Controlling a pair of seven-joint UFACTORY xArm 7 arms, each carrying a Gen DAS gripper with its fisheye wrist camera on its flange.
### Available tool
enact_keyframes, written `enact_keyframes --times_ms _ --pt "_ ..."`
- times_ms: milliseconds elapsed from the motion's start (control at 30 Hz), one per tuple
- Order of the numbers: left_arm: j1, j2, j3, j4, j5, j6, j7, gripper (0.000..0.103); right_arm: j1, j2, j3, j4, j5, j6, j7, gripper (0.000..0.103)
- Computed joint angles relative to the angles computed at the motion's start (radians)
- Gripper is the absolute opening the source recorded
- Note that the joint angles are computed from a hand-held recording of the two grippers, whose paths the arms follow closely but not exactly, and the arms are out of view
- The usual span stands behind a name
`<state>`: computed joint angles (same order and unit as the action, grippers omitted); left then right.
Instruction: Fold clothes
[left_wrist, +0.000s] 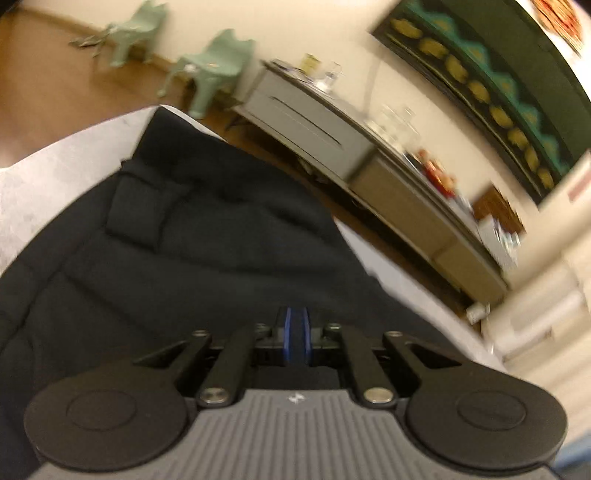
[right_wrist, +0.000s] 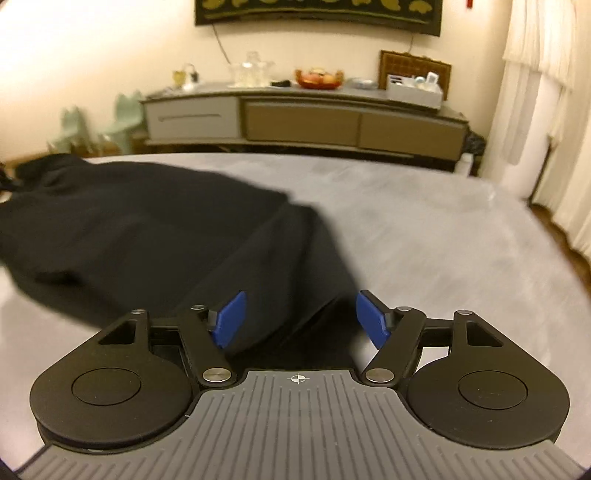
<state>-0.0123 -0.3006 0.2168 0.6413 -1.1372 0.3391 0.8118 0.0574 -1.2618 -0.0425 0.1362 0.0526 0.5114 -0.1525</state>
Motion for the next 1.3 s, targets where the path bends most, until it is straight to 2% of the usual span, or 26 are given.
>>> enact_keyframes --times_ms 100,133,167,267,367,400,467,500,533,600,700,733,833,867,900,933,967,1067,1133,1167,1200,1233,1300 --pt "0.017 -0.008 -0.027 -0.065 0.112 -0.008 -0.030 0.007 0.037 -0.006 0.030 -0.045 -0.035 -0.004 -0.057 0.073" --pt "0.027 0.000 -0.037 -0.077 0.140 -0.018 -0.040 0.007 0.020 0.039 0.052 -0.048 -0.050 -0.038 -0.054 0.073" --pt "0.001 -0.003 -0.005 -0.084 0.126 -0.026 -0.009 0.006 0.000 0.093 0.065 -0.038 -0.053 -0.056 -0.032 0.068" --pt "0.041 -0.009 0.004 -0.071 0.202 0.040 -0.093 0.006 -0.094 0.215 -0.009 0.007 -0.039 -0.085 -0.007 0.064" --pt "0.070 -0.037 0.013 -0.079 0.283 0.087 -0.140 0.006 -0.245 0.286 -0.013 0.043 -0.058 -0.135 0.070 0.063" --pt "0.078 -0.044 0.018 -0.078 0.308 0.106 -0.152 0.006 -0.246 0.301 -0.069 0.063 -0.022 -0.127 0.067 0.062" --pt "0.097 -0.074 0.031 -0.089 0.357 0.152 -0.165 0.006 -0.181 0.304 -0.241 0.111 0.086 -0.077 0.033 0.061" --pt "0.106 -0.090 0.038 -0.095 0.381 0.176 -0.170 0.006 -0.124 0.302 -0.337 0.140 0.156 -0.044 -0.003 0.062" --pt "0.112 -0.104 0.049 -0.101 0.396 0.197 -0.167 0.006 -0.078 0.300 -0.395 0.156 0.223 -0.033 -0.033 0.065" --pt "0.121 -0.122 0.069 -0.106 0.411 0.234 -0.166 0.006 -0.027 0.335 -0.418 0.168 0.276 -0.093 -0.064 0.079" --pt "0.136 -0.138 0.083 -0.111 0.433 0.271 -0.164 0.006 0.057 0.437 -0.439 0.209 0.354 -0.170 -0.107 0.082" --pt "0.140 -0.143 0.085 -0.112 0.441 0.281 -0.162 0.006 0.090 0.491 -0.446 0.233 0.376 -0.184 -0.122 0.080" --pt "0.151 -0.159 0.086 -0.118 0.465 0.299 -0.153 0.006 0.214 0.615 -0.520 0.305 0.454 -0.188 -0.218 0.060" --pt "0.151 -0.160 0.090 -0.118 0.466 0.302 -0.151 0.006 0.250 0.650 -0.541 0.327 0.480 -0.185 -0.250 0.043" --pt "0.155 -0.164 0.094 -0.120 0.469 0.307 -0.147 0.006 0.266 0.668 -0.542 0.335 0.496 -0.185 -0.274 0.022" --pt "0.154 -0.160 0.096 -0.116 0.469 0.307 -0.143 0.006 0.277 0.686 -0.541 0.345 0.508 -0.183 -0.297 0.011" --pt "0.150 -0.152 0.096 -0.110 0.466 0.306 -0.139 0.006 0.268 0.700 -0.526 0.353 0.505 -0.180 -0.314 0.004" --pt "0.148 -0.150 0.081 -0.110 0.475 0.290 -0.134 0.006 0.179 0.704 -0.443 0.352 0.464 -0.195 -0.340 0.003" --pt "0.145 -0.155 0.070 -0.114 0.487 0.276 -0.133 0.006 0.126 0.722 -0.402 0.360 0.462 -0.244 -0.346 0.010" --pt "0.143 -0.159 0.066 -0.118 0.494 0.271 -0.134 0.006 0.105 0.735 -0.385 0.366 0.465 -0.268 -0.349 0.034" --pt "0.142 -0.164 0.065 -0.123 0.497 0.266 -0.135 0.006 0.101 0.759 -0.379 0.375 0.479 -0.289 -0.347 0.072" --pt "0.140 -0.170 0.066 -0.129 0.499 0.261 -0.137 0.006 0.098 0.783 -0.374 0.384 0.492 -0.311 -0.344 0.082" --pt "0.137 -0.179 0.073 -0.138 0.502 0.257 -0.136 0.006 0.126 0.833 -0.386 0.404 0.520 -0.332 -0.371 0.080"
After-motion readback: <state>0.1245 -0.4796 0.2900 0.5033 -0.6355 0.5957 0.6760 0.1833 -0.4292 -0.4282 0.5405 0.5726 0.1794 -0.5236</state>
